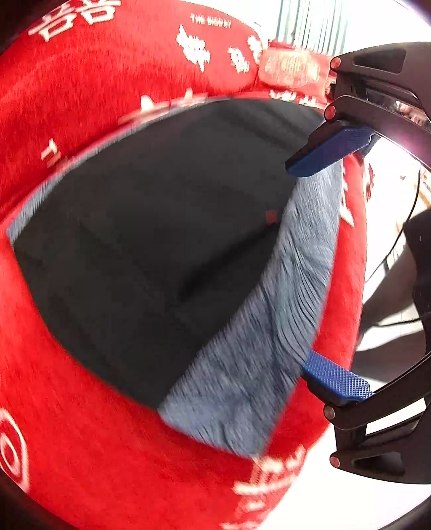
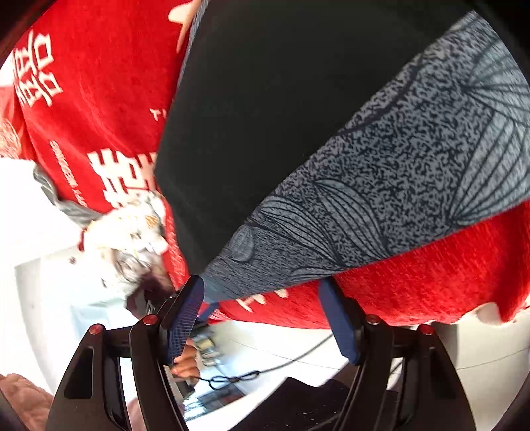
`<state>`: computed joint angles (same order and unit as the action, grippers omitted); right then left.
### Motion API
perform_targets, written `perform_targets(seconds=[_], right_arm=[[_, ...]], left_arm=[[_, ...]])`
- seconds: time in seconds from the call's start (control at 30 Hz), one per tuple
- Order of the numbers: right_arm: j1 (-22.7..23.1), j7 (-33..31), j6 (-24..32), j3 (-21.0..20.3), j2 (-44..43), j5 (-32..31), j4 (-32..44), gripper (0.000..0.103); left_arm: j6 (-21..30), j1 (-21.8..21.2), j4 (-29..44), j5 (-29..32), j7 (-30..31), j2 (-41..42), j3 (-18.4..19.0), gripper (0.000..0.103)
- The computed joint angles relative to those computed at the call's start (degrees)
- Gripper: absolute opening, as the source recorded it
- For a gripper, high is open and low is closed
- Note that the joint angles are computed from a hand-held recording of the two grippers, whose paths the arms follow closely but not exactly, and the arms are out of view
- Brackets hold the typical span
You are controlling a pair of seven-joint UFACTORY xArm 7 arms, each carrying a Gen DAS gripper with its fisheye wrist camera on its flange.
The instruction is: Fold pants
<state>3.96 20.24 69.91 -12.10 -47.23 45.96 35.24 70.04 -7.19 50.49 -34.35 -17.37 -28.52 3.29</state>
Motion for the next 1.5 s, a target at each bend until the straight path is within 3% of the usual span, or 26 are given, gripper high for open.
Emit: perform_targets(seconds=[0.13, 0.37, 0.47, 0.57, 0.73, 0.87, 0.93, 0.97, 1.0, 1.1, 1.17, 1.33, 1.37, 1.4, 1.43, 1.5], right_arm=[[2.2, -3.9, -5.5, 0.2, 2.8, 4.4, 0.2, 0.076], [2.7, -1.0, -5.8, 1.7, -0.1, 6.2, -3.1, 0.076], [6.0, -4.3, -8.9, 1.6, 4.6, 10.1, -0.7, 0.076], [9.0, -7.1, -8.8, 2.5, 10.6, 13.0, 2.8, 0.082], [12.8, -13.5, -9.5, 5.4, 17.3, 26.6, 5.3, 0.083], [12.5, -18.3, -12.2, 6.5, 17.8, 35.1, 7.9, 0.084], [11.7, -18.2, -8.9, 6.1, 18.6, 31.9, 10.1, 0.084], [11.0, -17.0, -7.6, 6.2, 18.4, 29.3, 10.4, 0.084], [9.7, -14.4, -6.2, 6.4, 17.6, 24.8, 10.3, 0.084], [5.0, -5.9, -4.8, 6.4, 11.7, 13.9, 6.0, 0.084], [1.4, 0.0, -5.3, 5.9, 5.8, 7.8, 2.5, 0.084], [-1.0, 7.8, -10.7, 4.4, -3.0, 5.3, -3.4, 0.081], [-0.9, 9.9, -12.0, 4.2, -4.0, 6.0, -4.6, 0.078], [-0.7, 11.2, -12.8, 4.3, -4.0, 5.6, -4.8, 0.045], [-0.4, 13.0, -12.6, 4.5, -2.9, 4.1, -3.8, 0.006], [0.8, 14.1, -10.8, 3.9, -0.1, 0.4, 0.0, 0.006]], left_arm=[[-1.0, -0.3, 1.0, 0.6, 0.2, 2.0, -0.8, 0.103], [-1.1, -0.3, 1.0, 0.4, -2.4, 0.9, -1.1, 0.102], [-1.8, -0.4, 1.6, -0.3, -1.1, 0.9, -0.3, 0.102], [0.8, -0.2, 1.3, 1.1, -0.3, 0.4, 0.2, 0.102], [4.1, 0.6, -1.7, 0.6, -1.9, -1.4, 0.7, 0.102], [-0.5, 0.3, -1.7, -2.1, -2.4, 0.4, -0.3, 0.102], [-5.1, 0.8, -1.3, -2.4, -4.5, 1.0, -1.2, 0.102], [-6.1, 0.7, -0.9, -2.2, -4.9, 1.3, -1.3, 0.098], [-6.3, 0.8, -0.1, -1.3, -5.5, 2.0, -1.3, 0.086], [-4.1, 0.5, 1.9, 0.5, -4.2, 3.5, -0.3, 0.068], [-2.2, 0.4, 2.6, 0.4, -2.0, 4.1, 0.8, 0.062], [1.1, 1.3, 5.1, 1.6, 0.1, 6.1, 0.6, 0.057], [1.3, 1.3, 6.0, 2.8, -0.7, 6.9, -0.5, 0.052], [2.7, 1.4, 7.6, 4.7, -1.1, 7.9, -1.0, 0.039], [3.2, 1.4, 8.9, 4.9, -1.3, 9.0, -1.2, 0.027], [4.6, 2.1, 10.4, 4.6, -2.1, 9.1, -0.7, 0.026]])
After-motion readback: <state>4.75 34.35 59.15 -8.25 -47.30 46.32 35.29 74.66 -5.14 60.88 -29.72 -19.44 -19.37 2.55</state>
